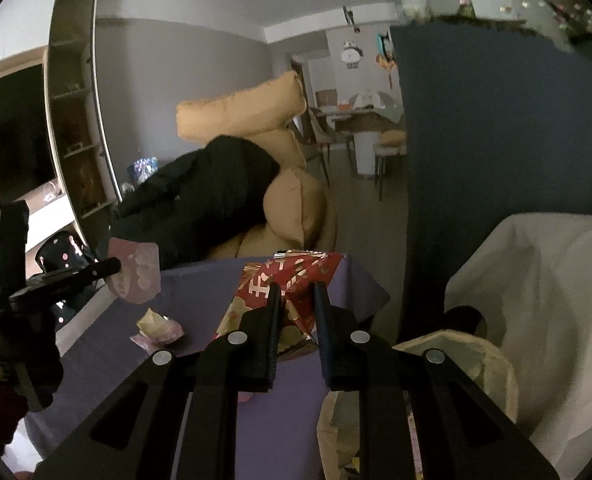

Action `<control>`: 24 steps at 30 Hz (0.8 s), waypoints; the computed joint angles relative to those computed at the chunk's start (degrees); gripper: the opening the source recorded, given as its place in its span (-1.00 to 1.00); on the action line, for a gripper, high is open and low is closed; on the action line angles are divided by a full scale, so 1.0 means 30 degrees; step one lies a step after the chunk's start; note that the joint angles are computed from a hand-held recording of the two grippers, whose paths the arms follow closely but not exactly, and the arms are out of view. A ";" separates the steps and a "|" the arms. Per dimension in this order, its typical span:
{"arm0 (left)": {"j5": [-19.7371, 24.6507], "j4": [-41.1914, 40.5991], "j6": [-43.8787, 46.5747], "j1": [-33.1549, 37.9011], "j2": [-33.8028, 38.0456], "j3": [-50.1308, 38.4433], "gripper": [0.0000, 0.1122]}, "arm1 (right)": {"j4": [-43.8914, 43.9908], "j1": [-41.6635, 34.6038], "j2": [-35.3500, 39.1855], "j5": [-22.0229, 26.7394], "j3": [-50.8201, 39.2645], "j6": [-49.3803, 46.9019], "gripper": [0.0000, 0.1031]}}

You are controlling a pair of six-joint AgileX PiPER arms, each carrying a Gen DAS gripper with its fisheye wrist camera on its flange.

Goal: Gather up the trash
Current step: 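Grasp a thin red strip wrapper with the left tool while the right tool lifts its wrapper, then carry both held wrappers over to the trash bag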

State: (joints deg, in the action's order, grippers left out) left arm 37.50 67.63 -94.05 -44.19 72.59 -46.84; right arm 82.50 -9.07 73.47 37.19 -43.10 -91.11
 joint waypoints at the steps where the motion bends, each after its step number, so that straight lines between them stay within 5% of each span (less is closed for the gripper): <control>1: 0.0501 -0.0006 0.0082 -0.0619 -0.0014 -0.0340 -0.97 | -0.0054 -0.0348 -0.0336 0.0265 0.0107 -0.0086 -0.67; 6: 0.2002 -0.0060 0.0475 -0.2914 0.0531 -0.2094 -0.97 | -0.0554 -0.2362 -0.1603 0.1845 0.0445 -0.0320 -0.67; 12: 0.1947 -0.0172 0.0720 -0.4606 0.2018 -0.4144 -0.97 | -0.0790 -0.6524 -0.2389 0.5058 0.0622 -0.1180 -0.67; 24: -0.1812 -0.3358 0.3171 -0.5234 0.7235 -0.9003 -0.97 | -0.0945 -1.3006 -0.1326 0.9154 0.0421 -0.3500 -0.67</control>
